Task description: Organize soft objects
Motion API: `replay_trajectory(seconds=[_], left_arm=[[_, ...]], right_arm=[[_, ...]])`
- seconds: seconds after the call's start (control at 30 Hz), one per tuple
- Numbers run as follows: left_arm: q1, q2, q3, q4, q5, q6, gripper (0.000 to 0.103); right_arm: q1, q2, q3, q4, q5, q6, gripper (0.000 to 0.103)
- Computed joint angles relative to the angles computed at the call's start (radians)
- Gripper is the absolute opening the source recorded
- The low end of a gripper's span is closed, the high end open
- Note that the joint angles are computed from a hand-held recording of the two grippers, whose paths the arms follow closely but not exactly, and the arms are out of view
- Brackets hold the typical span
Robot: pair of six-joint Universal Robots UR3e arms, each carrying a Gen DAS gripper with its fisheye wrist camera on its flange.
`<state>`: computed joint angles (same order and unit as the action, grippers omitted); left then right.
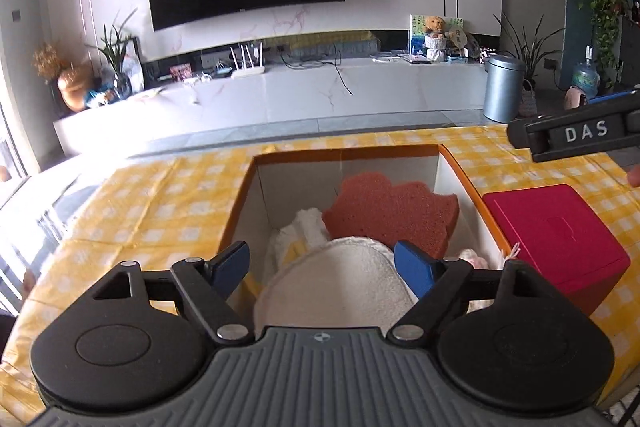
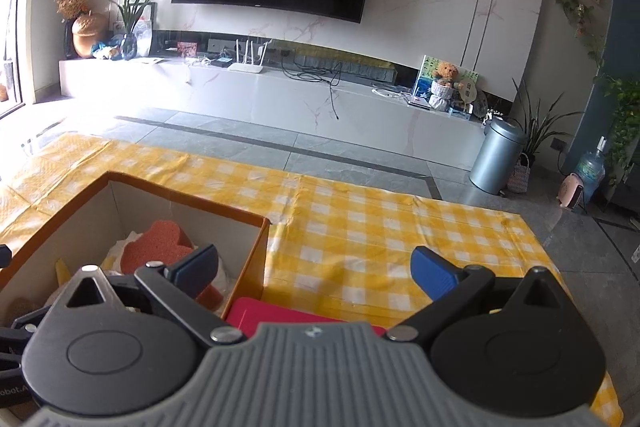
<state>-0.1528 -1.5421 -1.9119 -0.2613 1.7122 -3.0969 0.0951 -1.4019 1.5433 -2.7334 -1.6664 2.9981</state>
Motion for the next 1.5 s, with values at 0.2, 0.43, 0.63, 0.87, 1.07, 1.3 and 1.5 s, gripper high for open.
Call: replay_trajectory(seconds=[0.2, 0.43, 0.63, 0.87, 1.07, 1.3, 1.5], left_arm=[[-0.058, 0.003, 0.0, 0.07, 0.086, -0.033, 0.096], [-0.073, 0.03, -0.016, 0.173, 0.107, -0.051, 0.096], [-0.077, 0.038, -0.015, 0.191, 0.093, -0.073, 0.096], [-0.09, 0.03, -0.023, 0.192, 0.087, -0.088, 0.096], [-0.1, 0.017, -0.017, 0.171, 0.097, -0.1, 0.096], [-0.104, 0.017, -0.031, 0.169, 0.108, -0.102, 0.096], [-0.111, 0.016, -0.029, 0.157, 0.114, -0.102, 0.096]], right_arm=[[-0.006, -0.098, 0.08, -0.004, -0.042, 0.054, 0.1], [-0.017, -0.209, 0.225, -0.039, -0.01, 0.101, 0.1], [0.031, -0.234, 0.328, -0.108, -0.074, 0.165, 0.1], [0.098, -0.216, 0.374, -0.192, -0.098, 0.126, 0.1], [0.138, -0.197, 0.422, -0.314, -0.123, 0.075, 0.1], [0.113, -0.197, 0.45, -0.364, -0.081, 0.096, 0.1], [0.111, -0.2, 0.452, -0.346, -0.076, 0.105, 0.1]])
